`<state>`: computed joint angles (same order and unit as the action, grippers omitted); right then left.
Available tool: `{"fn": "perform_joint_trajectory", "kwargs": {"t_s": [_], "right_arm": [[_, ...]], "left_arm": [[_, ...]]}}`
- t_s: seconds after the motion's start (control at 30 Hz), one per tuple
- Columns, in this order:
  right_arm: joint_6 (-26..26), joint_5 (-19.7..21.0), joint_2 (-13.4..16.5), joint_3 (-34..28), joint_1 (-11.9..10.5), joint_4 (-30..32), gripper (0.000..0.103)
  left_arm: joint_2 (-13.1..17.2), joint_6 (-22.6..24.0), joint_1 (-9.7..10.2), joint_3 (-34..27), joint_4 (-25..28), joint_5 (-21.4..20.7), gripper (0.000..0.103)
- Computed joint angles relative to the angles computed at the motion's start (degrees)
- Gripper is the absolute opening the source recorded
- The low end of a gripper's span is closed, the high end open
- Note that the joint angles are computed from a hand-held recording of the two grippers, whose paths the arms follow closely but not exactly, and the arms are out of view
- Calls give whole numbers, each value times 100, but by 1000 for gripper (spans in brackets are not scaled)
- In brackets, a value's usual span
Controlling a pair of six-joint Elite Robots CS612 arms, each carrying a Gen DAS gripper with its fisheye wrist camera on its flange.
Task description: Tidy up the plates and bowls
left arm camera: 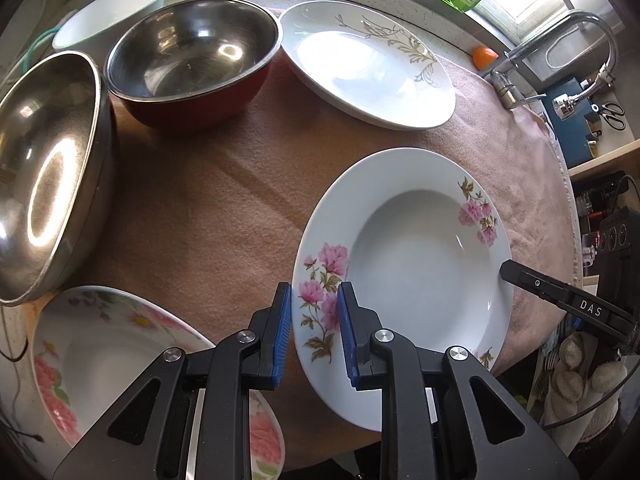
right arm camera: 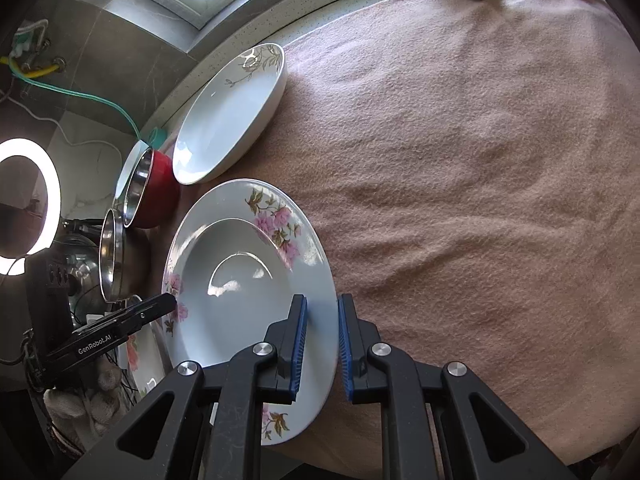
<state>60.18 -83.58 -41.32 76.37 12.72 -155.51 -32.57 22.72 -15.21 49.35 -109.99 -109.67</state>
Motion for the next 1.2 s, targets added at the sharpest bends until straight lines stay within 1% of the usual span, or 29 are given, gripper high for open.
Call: {"fn": "perform_joint_trajectory", "kwargs": {"t_s": [0.33, 0.77, 1.2], "right_arm": [[4, -38, -109, 170, -15, 75, 16], [12, -54, -196, 323, 2, 64, 16], [23, -81, -224, 365, 33, 91, 16]], "left_arm": [[-157, 6, -12, 255, 21, -77, 21], [-191, 26, -13, 326, 24, -105, 21], [-211, 37, -33, 405, -100, -78, 21]]}}
